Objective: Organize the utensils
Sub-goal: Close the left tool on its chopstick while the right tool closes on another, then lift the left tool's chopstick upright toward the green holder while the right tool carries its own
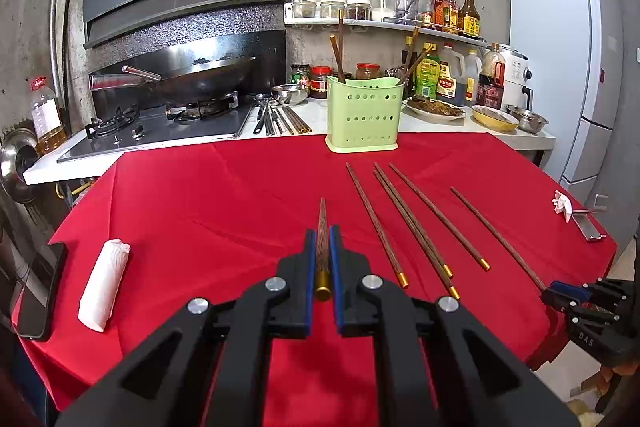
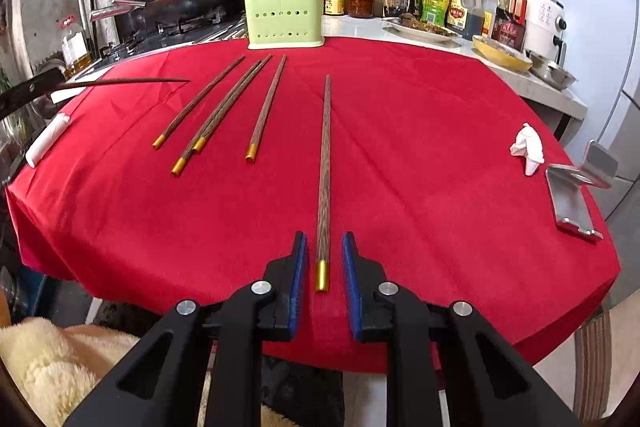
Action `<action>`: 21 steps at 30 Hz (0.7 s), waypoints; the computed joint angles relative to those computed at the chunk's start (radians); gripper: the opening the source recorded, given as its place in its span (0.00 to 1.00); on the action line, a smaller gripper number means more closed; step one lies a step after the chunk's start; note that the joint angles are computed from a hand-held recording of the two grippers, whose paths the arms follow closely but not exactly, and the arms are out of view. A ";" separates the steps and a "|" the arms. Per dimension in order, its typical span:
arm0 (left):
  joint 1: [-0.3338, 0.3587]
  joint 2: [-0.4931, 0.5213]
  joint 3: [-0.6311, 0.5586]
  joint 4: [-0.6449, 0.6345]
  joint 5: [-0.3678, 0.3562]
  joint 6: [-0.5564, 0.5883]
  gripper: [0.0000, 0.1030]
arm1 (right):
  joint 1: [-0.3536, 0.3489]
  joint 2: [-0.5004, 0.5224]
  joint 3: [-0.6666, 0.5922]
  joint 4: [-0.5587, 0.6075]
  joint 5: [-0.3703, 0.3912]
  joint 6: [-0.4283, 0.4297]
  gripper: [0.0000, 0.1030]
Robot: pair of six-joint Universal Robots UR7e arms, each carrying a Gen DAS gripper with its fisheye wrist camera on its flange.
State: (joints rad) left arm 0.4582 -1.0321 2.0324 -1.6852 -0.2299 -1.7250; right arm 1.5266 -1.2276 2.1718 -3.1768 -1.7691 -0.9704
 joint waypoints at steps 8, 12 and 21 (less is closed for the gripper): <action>-0.004 0.003 -0.024 0.085 0.011 -0.062 0.07 | 0.022 -0.004 -0.013 -0.029 0.058 0.002 0.07; -0.011 0.002 -0.048 0.186 0.030 -0.139 0.07 | 0.053 -0.019 -0.055 0.009 0.113 0.036 0.07; -0.008 -0.007 -0.092 0.327 0.074 -0.232 0.07 | 0.116 -0.030 -0.139 0.014 0.239 0.097 0.07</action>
